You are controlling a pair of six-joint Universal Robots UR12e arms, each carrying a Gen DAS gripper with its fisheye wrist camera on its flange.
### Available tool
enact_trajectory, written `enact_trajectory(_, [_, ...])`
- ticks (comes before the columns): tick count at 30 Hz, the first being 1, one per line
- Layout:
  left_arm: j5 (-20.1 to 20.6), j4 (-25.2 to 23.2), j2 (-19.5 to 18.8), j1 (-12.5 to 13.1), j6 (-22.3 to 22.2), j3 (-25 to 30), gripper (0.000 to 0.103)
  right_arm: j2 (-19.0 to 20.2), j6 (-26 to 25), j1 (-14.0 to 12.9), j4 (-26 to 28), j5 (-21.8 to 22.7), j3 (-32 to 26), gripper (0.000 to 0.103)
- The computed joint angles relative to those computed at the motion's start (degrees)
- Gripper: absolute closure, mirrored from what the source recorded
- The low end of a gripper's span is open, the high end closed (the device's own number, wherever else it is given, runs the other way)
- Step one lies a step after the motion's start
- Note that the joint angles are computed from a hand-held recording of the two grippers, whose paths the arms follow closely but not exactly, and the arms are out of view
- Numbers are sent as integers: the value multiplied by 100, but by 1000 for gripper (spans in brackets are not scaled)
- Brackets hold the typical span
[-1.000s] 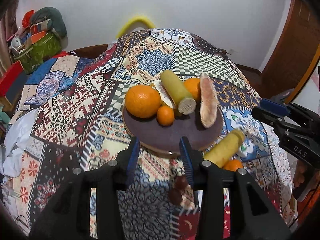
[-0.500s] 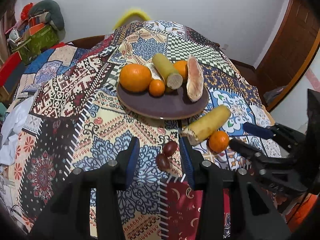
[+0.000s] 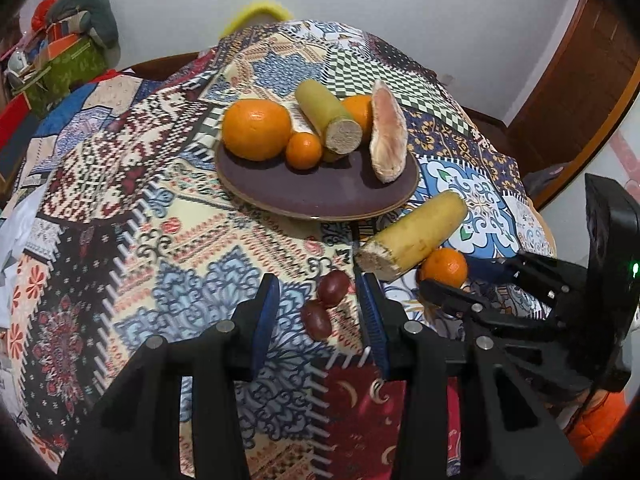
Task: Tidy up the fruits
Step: 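Grasp the long yellow cylinder with the left tool while the right tool grasps a mandarin, then lift and carry the yellow cylinder and mandarin toward the purple plate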
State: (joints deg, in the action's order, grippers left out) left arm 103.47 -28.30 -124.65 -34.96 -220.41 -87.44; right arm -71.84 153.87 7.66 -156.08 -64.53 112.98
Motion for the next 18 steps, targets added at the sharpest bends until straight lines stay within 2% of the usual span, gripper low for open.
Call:
enact_trajectory(4, [-135,-50,-138,6,150,210,62,-51,-46,-92,-114,119,83,69])
enact_trajectory(9, [-278,-207,-334,-1,414,518,61,-138,143,-305,-353,130,168,69])
enact_trajectory(12, [-306,-355,-474,-2,597,725,54,-173,255,-427,-460,108,190,69])
enact_trajectory(18, [-509,-431,-632,42,779,938,49,-219,376,-602,-468,172,223,69])
